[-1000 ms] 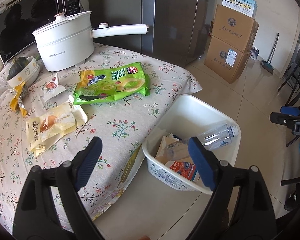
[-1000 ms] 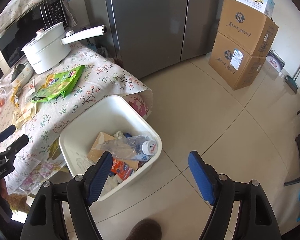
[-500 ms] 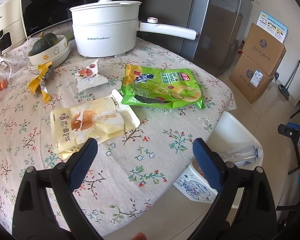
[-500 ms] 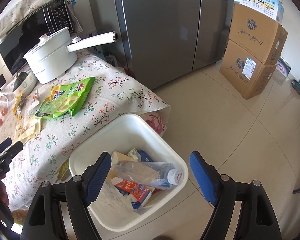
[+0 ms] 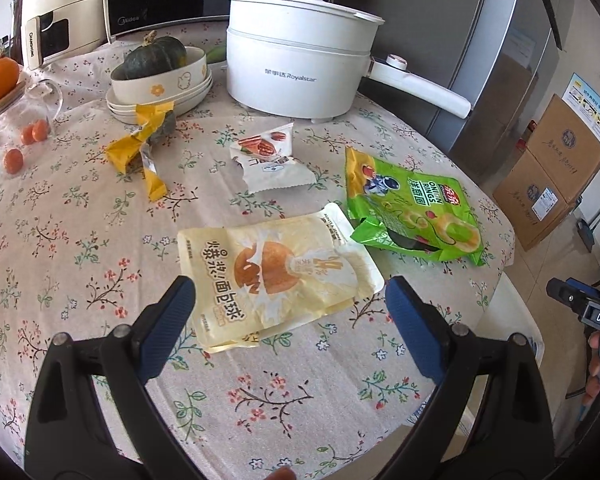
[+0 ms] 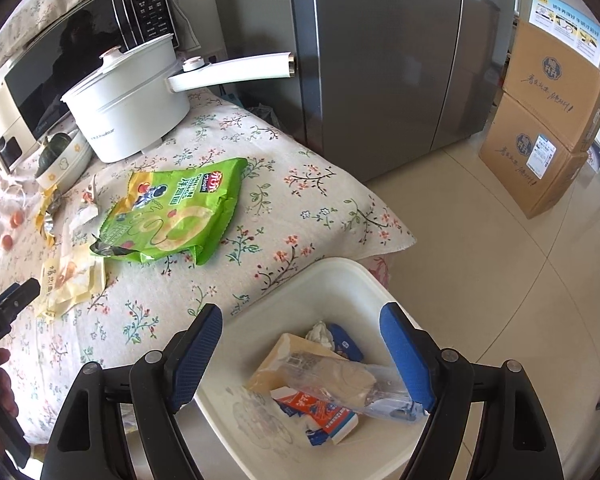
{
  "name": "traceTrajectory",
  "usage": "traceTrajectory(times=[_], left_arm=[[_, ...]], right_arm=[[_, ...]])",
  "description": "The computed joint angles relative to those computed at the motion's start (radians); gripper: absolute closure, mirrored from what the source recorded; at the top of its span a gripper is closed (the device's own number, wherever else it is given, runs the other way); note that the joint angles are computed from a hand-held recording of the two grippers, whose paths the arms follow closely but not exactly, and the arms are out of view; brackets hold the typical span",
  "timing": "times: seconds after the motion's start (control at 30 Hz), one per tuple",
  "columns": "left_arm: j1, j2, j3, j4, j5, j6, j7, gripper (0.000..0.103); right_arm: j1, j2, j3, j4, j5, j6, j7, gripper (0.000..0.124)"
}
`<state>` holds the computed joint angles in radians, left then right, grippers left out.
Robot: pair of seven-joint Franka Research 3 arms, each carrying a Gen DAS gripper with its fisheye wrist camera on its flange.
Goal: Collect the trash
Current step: 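Move both tools back over the table toward the bread wrapper and green snack bag, then grasp the cream bread wrapper with the left gripper while the right gripper grasps the green snack bag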
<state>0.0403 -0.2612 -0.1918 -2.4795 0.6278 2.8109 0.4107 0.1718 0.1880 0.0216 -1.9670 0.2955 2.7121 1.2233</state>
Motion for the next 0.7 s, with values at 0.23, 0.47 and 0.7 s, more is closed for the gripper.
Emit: traceTrajectory(times=[0.23,0.47,0.7], left_arm=[[0.021,-0.009,0.045,-0.034,-0.053,0.026,0.033,0.007],[0.02,0.007,0.104,-0.075,-0.21,0.104,0.128,0.009],[0.005,0.06,0.125,-0.064,-0.331,0.119,0.252,0.023]], right_arm=[[0.032,0.069,0.015,0.079,-0.005,-0.011,0.058,0.041],[0.065,0.15,0.023,0.166,-0.015,-0.029,0.118,0.041],[0.079,0.222,0.034,0.244,0.006,-0.042,0.167,0.041]])
